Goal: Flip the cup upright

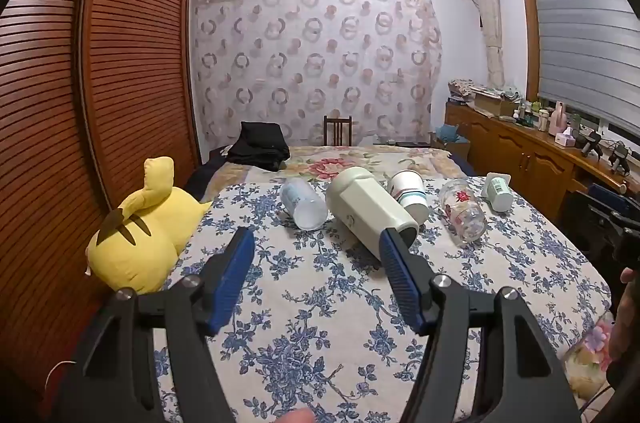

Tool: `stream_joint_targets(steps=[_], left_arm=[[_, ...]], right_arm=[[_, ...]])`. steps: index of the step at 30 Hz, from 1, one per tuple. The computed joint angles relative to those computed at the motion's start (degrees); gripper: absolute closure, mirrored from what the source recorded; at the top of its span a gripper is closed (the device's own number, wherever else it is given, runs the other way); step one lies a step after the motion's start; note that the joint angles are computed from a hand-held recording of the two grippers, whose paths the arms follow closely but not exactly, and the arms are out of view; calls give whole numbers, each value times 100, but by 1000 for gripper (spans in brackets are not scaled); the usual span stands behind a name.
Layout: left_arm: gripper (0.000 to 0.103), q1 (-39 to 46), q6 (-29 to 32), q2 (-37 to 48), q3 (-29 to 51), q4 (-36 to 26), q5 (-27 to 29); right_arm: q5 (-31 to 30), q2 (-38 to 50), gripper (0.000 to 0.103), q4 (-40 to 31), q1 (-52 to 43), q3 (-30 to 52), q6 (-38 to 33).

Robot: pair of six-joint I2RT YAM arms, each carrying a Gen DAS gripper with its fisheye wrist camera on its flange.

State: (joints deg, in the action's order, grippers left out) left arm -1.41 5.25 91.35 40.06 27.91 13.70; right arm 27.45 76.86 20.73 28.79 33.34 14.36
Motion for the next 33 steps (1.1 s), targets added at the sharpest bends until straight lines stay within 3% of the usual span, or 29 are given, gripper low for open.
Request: stream_joint_targets(steps=[33], left_arm=[[38,32,-66,-108,-39,-45,53]], right_arm=[[95,30,19,20,87,1,-5]])
